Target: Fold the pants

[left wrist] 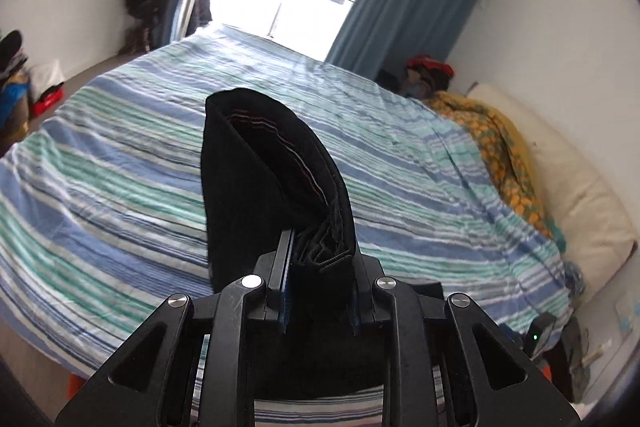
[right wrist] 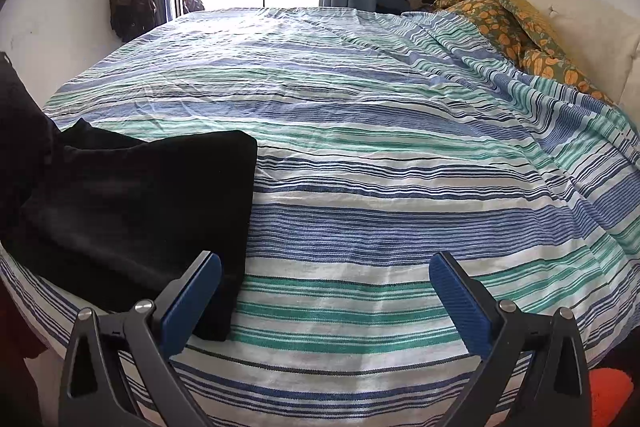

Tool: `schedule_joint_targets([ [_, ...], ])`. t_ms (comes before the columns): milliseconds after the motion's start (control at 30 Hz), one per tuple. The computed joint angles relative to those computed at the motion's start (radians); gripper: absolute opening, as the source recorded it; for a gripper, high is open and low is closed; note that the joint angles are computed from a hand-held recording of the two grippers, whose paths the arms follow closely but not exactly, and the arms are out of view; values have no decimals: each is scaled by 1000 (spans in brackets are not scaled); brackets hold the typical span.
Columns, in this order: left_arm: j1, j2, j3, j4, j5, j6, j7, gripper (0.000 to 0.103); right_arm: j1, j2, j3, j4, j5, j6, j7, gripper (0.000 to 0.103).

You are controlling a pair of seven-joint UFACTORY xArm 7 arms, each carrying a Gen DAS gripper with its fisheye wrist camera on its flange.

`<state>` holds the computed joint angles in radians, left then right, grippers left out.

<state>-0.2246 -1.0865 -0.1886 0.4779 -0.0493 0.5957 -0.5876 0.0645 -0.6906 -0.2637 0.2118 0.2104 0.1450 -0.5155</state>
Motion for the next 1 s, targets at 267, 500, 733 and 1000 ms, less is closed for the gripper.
schedule_joint_targets([
  [267,-56,692,-229,168,76,-241,-107,28,-42,-25,-17,4,2,7,-2,103],
  [500,-207,621,-149,151,104,-198,-97,57,-20,-107,-112,28,40,89,-63,103],
  [733,-9,285,-183,22,254,27,-162,59,267,-131,-266,218,278,390,-153,103],
  [1000,-71,462,-135,-129,158,-219,-272,24,566,335,-429,540,520,880,-264,80],
])
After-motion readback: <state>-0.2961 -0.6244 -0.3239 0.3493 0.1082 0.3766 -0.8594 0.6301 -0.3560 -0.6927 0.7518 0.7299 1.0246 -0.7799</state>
